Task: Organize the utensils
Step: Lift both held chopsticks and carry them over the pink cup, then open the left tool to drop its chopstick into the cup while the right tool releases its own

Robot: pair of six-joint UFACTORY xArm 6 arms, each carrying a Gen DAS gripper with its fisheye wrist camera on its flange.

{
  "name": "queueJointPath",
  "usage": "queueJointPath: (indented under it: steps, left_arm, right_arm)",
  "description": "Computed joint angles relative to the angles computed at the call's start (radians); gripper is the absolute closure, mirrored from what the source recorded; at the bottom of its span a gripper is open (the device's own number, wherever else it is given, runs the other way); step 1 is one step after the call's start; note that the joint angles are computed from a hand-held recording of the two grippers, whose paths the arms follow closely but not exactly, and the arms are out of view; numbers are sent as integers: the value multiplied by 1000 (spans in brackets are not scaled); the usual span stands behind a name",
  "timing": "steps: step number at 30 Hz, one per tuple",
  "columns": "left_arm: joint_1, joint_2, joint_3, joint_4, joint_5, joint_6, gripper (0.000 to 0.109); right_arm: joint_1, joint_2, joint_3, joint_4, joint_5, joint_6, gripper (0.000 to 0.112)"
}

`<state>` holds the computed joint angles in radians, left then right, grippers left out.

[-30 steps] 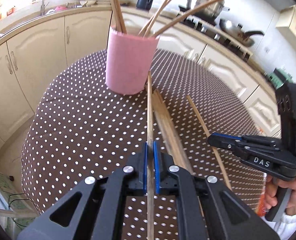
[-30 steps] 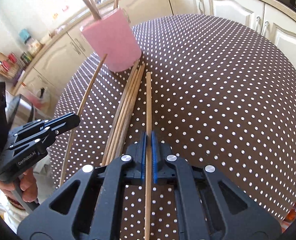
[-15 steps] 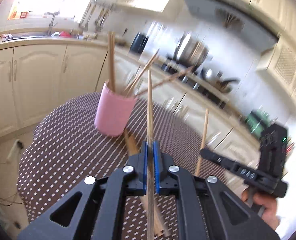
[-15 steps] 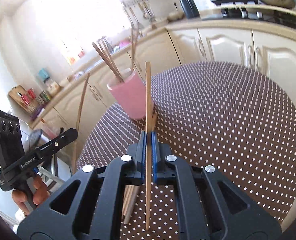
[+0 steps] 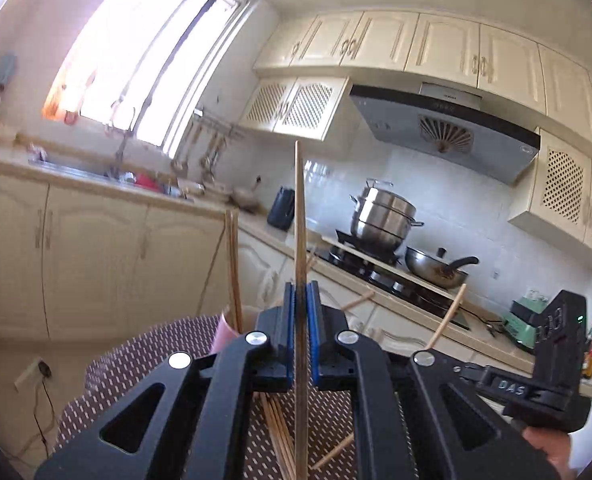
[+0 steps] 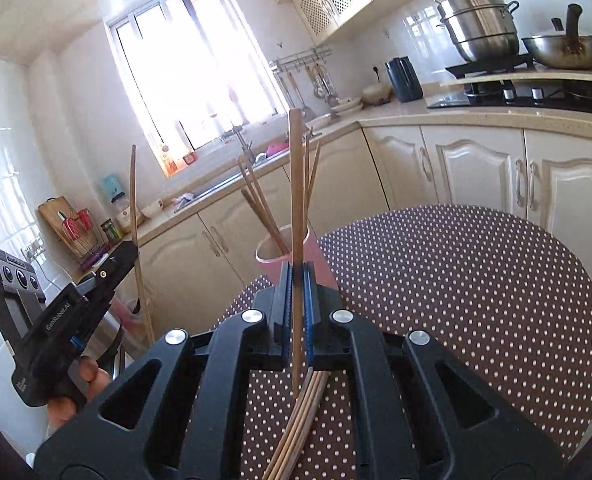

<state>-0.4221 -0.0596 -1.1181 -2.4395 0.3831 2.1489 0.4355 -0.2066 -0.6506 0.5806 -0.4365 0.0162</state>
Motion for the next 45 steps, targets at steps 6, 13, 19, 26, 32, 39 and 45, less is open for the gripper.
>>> queueJointPath:
  steps: [6, 13, 19, 26, 32, 39, 45]
  left_arm:
    - [-6, 118, -191, -232, -49, 235, 102]
    - [-14, 314, -464, -288, -103, 281, 102]
    - [-19, 494, -721, -351, -178, 346, 102]
    - [-21, 689, -998, -363, -288, 337, 102]
    - [-17, 760, -1071, -366, -330, 335, 102]
    - [-32, 816, -1127, -258, -366, 244, 102]
    - [-36, 777, -1041, -237, -343, 256, 102]
  right_arm:
    - [-52, 66, -94, -33, -19, -19, 107]
    - [-118, 179, -247, -107, -18, -25, 107]
    - [-138, 258, -348, -167, -37, -31, 107]
    - [-188, 328, -415, -363, -83, 138, 107]
    - [-209, 383, -456, -484, -69, 243, 107]
    - [-204, 390, -463, -498, -91, 254, 107]
    - [-196, 408, -496, -496, -61, 225, 107]
